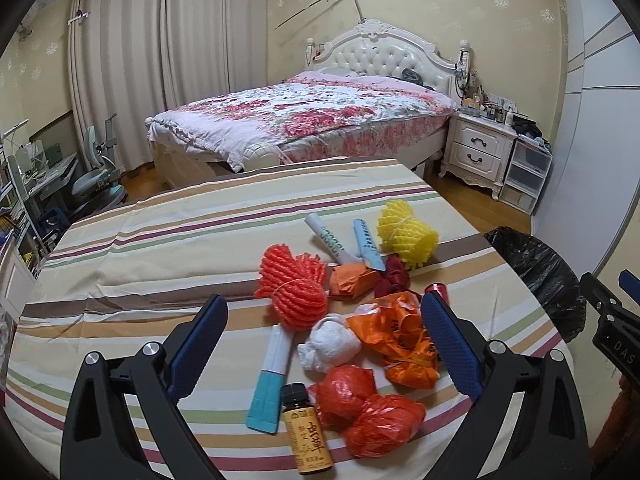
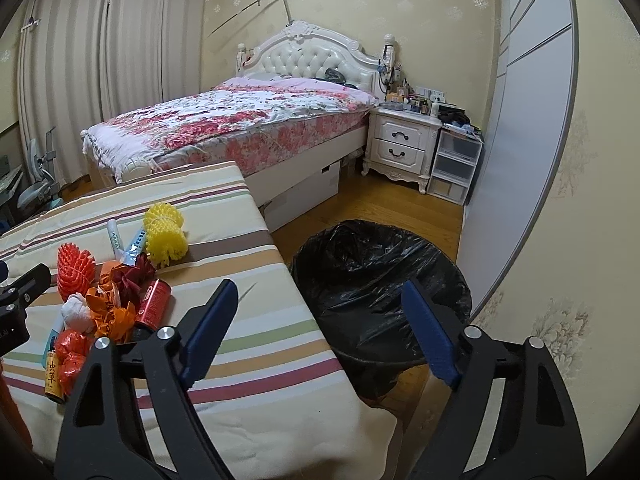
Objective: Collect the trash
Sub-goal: 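Grasp the red foam net with the left tool while the right tool grasps the yellow foam net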
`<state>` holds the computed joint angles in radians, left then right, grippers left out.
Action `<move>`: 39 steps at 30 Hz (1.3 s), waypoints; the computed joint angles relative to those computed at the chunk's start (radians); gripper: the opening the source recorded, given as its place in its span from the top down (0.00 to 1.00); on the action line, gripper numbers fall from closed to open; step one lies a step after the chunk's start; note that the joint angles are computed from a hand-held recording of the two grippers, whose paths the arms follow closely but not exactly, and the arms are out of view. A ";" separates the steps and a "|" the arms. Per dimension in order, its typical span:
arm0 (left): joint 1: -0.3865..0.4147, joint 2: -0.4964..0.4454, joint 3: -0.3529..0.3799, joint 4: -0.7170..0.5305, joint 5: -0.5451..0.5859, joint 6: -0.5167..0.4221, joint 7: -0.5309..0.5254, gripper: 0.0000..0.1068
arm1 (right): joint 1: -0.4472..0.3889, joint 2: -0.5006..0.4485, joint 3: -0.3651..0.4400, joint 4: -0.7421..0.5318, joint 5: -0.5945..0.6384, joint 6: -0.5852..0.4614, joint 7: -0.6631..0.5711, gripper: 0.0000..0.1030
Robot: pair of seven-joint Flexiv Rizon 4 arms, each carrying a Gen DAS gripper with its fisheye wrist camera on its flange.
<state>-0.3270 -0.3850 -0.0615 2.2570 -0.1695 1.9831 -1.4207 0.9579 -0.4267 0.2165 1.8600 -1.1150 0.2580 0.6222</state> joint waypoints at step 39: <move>0.274 -0.104 -0.244 -0.187 -0.072 -0.397 0.162 0.54 | -0.080 -0.195 -0.166 -0.237 0.000 0.397 -0.290 0.25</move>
<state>-0.0533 -0.4889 -0.3053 2.0701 -0.2411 1.5866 -1.2591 0.8780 -0.6221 0.0503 1.6226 -1.1146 0.6548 0.3322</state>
